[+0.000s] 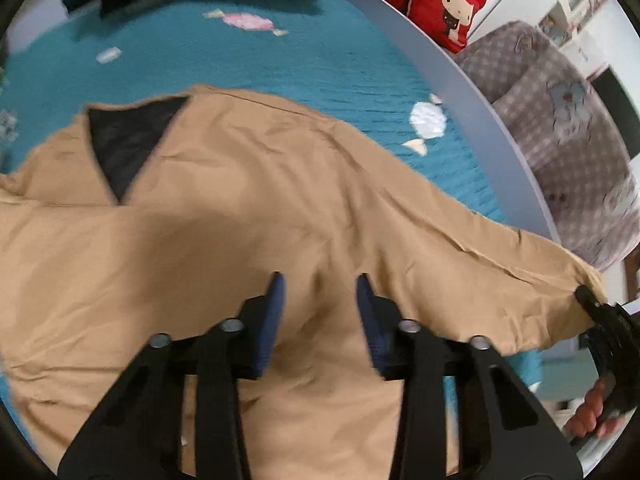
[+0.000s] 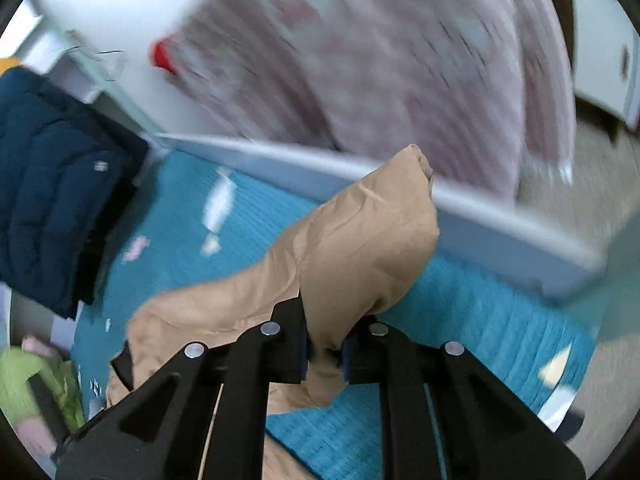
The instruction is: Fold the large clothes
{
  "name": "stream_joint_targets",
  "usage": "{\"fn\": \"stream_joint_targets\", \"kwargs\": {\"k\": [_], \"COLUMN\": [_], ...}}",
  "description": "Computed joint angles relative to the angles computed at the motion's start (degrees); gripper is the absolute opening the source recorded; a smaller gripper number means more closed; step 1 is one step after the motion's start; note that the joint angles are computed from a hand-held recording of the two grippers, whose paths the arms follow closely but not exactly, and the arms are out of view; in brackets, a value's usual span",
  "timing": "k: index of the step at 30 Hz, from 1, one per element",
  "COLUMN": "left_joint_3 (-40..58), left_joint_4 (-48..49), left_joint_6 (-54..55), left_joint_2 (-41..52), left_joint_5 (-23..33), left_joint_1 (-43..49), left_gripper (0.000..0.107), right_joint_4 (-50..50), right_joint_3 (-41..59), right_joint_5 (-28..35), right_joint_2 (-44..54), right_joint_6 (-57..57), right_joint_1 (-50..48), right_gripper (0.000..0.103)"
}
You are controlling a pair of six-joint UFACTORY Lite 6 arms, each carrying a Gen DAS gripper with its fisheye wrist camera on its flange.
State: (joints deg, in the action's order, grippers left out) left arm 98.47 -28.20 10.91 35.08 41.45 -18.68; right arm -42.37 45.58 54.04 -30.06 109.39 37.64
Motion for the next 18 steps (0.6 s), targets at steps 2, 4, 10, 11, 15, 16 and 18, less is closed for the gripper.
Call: {"fn": "stream_joint_targets", "kwargs": {"k": [2, 4, 10, 11, 15, 16, 18], "left_joint_3": [9.1, 16.0, 32.1, 31.4, 36.8, 37.9, 41.6], "left_joint_4": [-0.4, 0.3, 7.3, 8.4, 11.8, 13.0, 14.1], "left_joint_6": [-1.9, -3.8, -13.1, -13.9, -17.6, -17.9, -18.3], "left_joint_2": [7.8, 13.9, 29.8, 29.6, 32.5, 33.1, 34.5], "left_joint_5": [3.6, 5.0, 5.1, 3.4, 5.5, 5.9, 8.7], "left_joint_1": [-0.6, -2.0, -6.9, -7.4, -8.3, -8.6, -8.8], "left_gripper": [0.012, 0.009, 0.004, 0.004, 0.004, 0.004, 0.004], "right_joint_4": [-2.3, -2.9, -0.6, -1.0, -4.9, -4.9, -5.7], "right_joint_3": [6.3, 12.1, 25.3, 27.4, 37.4, 40.1, 43.8], "right_joint_5": [1.2, 1.4, -1.5, -1.5, 1.5, 1.2, 2.0], "right_joint_2": [2.2, 5.4, 13.2, 15.4, 24.1, 26.3, 29.2], "right_joint_6": [-4.4, -9.5, -21.0, -21.4, -21.7, -22.0, -22.3], "right_joint_1": [-0.4, -1.8, -4.0, -3.6, 2.6, 3.6, 5.8], "right_gripper": [0.011, 0.011, 0.011, 0.011, 0.011, 0.011, 0.011]}}
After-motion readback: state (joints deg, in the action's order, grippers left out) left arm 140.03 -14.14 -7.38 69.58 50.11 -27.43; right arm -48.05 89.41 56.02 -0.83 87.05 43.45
